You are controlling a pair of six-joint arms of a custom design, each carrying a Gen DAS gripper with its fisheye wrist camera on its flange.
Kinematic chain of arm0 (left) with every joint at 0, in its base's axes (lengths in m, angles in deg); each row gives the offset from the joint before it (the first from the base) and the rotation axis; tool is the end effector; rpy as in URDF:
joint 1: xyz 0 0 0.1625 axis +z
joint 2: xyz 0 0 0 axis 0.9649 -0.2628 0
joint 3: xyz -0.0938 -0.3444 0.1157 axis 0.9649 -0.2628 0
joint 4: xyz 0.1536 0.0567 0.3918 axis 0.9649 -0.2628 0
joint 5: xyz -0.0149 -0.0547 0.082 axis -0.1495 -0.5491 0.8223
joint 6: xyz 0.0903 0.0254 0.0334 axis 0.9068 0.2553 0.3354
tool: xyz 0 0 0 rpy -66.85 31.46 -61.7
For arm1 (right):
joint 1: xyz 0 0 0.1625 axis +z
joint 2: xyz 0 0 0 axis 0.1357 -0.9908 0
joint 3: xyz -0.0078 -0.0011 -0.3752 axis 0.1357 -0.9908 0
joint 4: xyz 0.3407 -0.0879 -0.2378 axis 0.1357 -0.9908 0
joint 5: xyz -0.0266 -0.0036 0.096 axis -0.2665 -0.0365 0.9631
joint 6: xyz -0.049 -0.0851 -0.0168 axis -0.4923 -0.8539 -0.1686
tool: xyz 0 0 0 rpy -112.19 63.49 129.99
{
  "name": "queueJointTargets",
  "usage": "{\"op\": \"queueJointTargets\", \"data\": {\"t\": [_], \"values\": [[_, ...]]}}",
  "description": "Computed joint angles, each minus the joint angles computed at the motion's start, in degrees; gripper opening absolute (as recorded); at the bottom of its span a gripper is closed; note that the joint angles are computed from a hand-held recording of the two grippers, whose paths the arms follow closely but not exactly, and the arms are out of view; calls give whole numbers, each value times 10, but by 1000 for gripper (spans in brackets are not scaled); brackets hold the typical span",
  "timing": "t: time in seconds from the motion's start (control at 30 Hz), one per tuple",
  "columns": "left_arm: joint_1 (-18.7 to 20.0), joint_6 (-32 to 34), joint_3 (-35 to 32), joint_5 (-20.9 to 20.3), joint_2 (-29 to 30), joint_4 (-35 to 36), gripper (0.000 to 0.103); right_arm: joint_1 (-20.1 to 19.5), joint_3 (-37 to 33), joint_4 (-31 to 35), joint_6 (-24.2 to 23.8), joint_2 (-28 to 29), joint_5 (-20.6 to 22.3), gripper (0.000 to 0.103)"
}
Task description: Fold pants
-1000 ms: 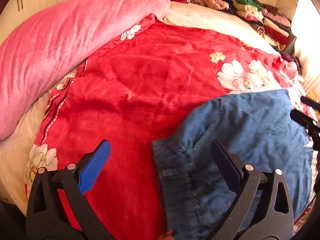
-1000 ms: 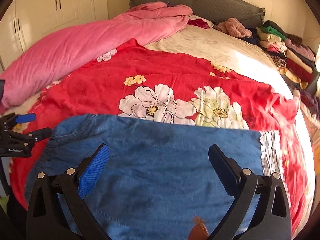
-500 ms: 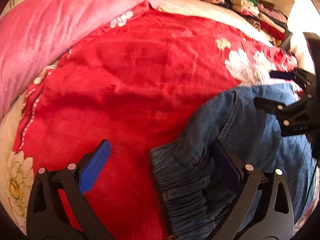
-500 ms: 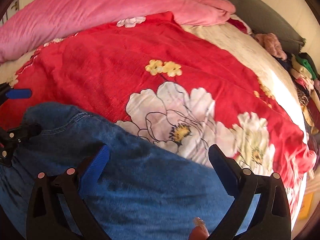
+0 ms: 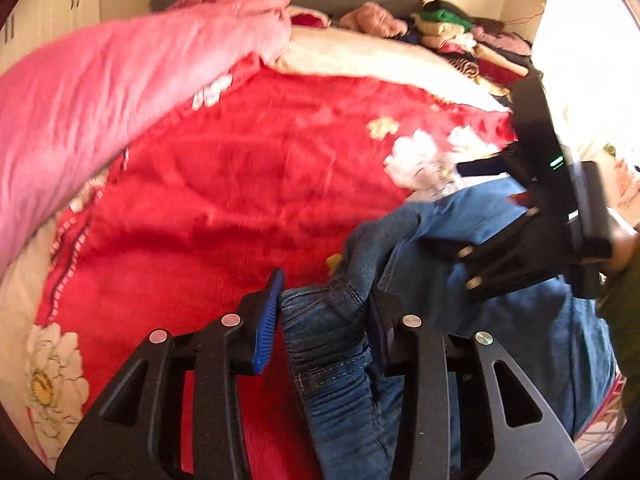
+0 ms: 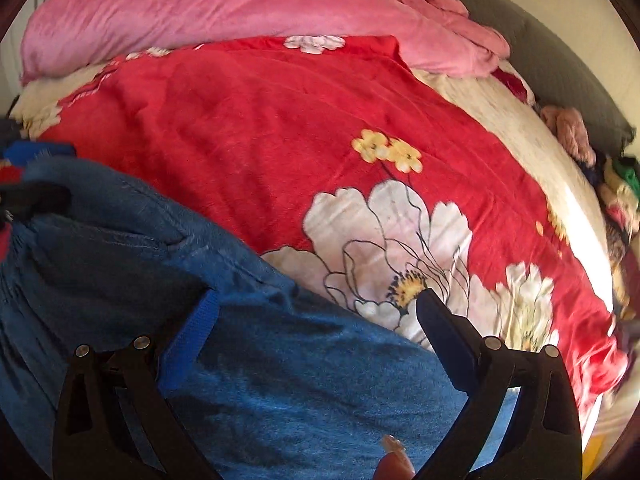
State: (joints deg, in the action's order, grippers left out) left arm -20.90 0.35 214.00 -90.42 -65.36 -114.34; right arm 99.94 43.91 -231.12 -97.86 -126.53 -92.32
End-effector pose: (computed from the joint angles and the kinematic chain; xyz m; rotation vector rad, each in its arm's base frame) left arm -0.1113 -0.4769 0.2104 0.7507 2.4494 -0.6791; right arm 0.2517 -0.5643 0.0195 1.0175 -2.0897 0.3594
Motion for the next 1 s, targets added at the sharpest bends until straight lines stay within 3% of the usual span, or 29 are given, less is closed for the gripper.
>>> {"op": "queueJointTargets", "data": {"t": [0.07,0.13,0.27,0.33,0.4,0.67,1.0], "values": [[-11,6,8,4,-10,0,29,-1,3,8,0,-3,12,85],[-17,9,16,9,-16,1,28,-3,13,23,12,-13,33,58],[-13,8,17,12,-17,2,28,-2,39,-5,15,-23,54,41],[-12,5,20,10,-23,4,28,-2,55,-10,33,-37,73,24],[-18,2,28,12,-35,7,28,2,75,-28,48,-53,83,18],[-38,-5,55,28,-74,21,28,27,184,-83,101,-146,125,11],[-107,-27,127,37,-168,53,28,72,326,-140,181,-241,132,11]]}}
